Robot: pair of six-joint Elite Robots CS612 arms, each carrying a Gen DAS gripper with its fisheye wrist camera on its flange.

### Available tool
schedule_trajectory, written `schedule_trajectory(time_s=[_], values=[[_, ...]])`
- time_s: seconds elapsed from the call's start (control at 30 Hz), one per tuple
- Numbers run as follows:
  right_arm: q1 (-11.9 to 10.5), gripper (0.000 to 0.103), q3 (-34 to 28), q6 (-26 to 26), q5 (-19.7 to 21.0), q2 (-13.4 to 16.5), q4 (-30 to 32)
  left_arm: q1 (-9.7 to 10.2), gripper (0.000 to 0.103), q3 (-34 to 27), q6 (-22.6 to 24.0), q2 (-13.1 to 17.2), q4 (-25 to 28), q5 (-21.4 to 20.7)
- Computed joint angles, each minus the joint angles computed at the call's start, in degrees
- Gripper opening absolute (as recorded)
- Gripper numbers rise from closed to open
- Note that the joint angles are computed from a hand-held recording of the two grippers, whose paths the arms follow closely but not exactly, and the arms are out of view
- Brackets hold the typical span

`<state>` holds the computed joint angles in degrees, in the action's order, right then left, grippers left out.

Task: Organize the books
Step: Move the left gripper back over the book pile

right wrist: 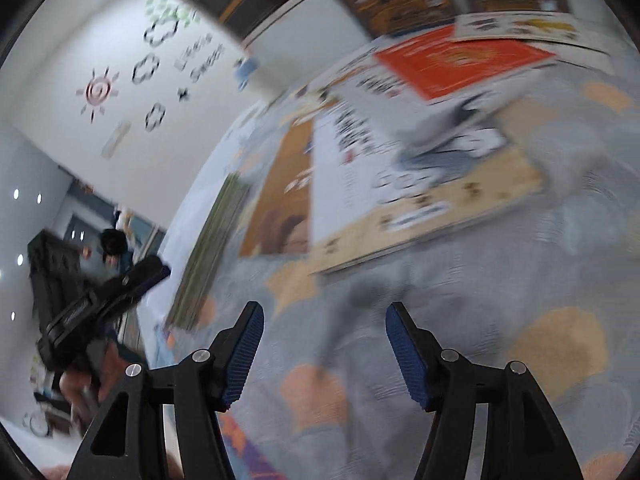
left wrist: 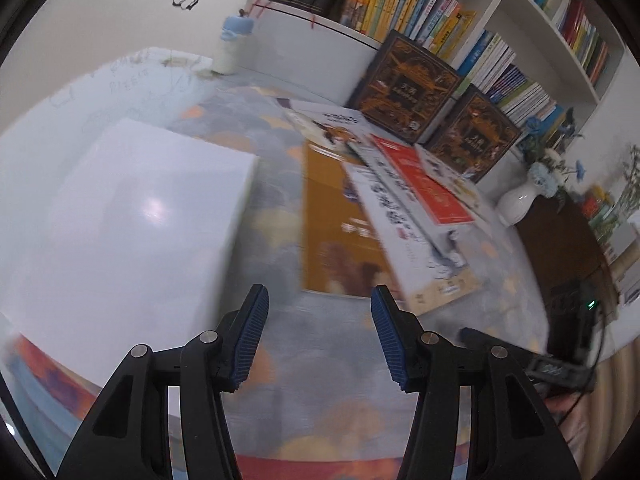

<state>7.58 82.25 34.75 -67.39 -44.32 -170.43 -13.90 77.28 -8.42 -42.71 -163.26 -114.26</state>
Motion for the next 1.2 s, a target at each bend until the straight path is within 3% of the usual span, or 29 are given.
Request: schedule_trajectory(time_s=[0.17, 0.27, 0.63, 0.8, 0.9, 1.03, 1.2], values=[[-1.45, 0.062, 0.27, 9.45, 5.44, 2.83, -11.12, -2.56, 0.051, 2.04, 6.02, -1.32, 2.71, 2.04], [-1.45, 0.062, -0.61, 7.65, 7.13, 3.05, -9.43, -3.04, 0.051, 2.92, 6.46, -1.66, 2.90, 1.96], [-0.60, 0.062, 0.88, 2.37, 4.53, 2.30, -9.54, -3.56, 0.051, 1.41, 6.50, 0.32, 6.62, 2.22], [0.61, 0.062, 1.04, -2.40, -0.56, 1.91, -8.54, -3.99, 0.064, 1.35, 5.20, 2.45, -1.51, 2.34], [0.60, 0.065, 1.03, -2.46, -0.47, 2.01, -8.85, -5.15, 0.071, 1.97, 8.09, 2.83, -5.09, 5.96], [0.26, 0.067, 1.14, -2.25, 0.98, 2.23, -9.77, -6.19, 0.077, 2.37, 10.88, 2.23, -4.48, 9.71], [0.36, 0.069, 1.16, -3.22, 0.97, 2.18, -9.72, -5.44, 0.078, 1.83, 9.18, 2.53, -4.72, 7.13]])
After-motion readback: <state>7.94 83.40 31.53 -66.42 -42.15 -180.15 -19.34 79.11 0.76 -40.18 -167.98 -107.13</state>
